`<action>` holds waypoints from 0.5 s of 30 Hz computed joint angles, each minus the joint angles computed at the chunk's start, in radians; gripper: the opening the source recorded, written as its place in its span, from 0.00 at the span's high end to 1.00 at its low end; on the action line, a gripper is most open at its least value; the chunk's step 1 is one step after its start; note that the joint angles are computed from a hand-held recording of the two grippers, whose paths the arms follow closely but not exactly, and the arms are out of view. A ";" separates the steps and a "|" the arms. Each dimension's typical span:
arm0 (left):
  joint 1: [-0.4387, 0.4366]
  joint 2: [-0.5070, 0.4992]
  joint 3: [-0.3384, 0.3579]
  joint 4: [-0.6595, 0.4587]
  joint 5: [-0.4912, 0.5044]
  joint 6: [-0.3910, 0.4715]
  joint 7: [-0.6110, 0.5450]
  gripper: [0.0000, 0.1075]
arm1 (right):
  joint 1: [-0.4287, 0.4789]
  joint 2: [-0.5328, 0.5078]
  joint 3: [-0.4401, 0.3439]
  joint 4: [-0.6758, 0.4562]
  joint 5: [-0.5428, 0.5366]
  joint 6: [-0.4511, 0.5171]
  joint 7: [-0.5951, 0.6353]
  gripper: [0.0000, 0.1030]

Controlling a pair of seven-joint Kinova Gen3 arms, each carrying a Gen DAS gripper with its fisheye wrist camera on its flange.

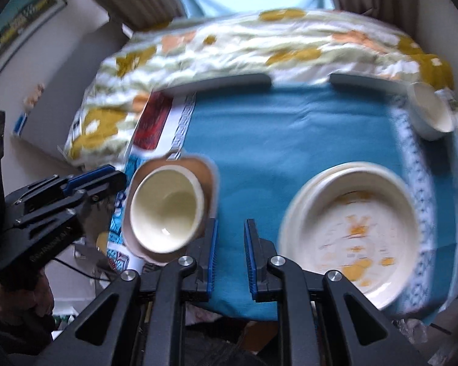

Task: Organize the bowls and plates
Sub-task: 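Open the right gripper to release the cream bowl in the basin, then move the right gripper to the small white bowl and grasp its rim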

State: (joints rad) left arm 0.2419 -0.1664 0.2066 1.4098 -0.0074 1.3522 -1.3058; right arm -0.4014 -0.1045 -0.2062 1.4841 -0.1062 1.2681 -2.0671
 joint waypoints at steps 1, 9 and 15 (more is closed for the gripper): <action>-0.010 0.006 0.043 -0.022 -0.022 -0.008 0.041 0.75 | 0.010 -0.021 0.014 0.007 0.001 0.003 0.014 0.85; 0.149 0.152 0.210 -0.205 -0.257 -0.078 0.358 0.04 | 0.176 -0.165 0.185 0.063 -0.044 0.045 0.260 0.10; 0.349 0.367 0.225 -0.432 -0.439 -0.015 0.528 0.04 | 0.164 -0.195 0.463 0.079 -0.132 0.017 0.504 0.01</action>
State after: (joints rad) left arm 0.5913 0.2004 0.4312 0.9780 -0.4468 1.3367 -0.7782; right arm -0.2375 -0.2996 0.2566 1.5635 -0.2386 1.2850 -1.5626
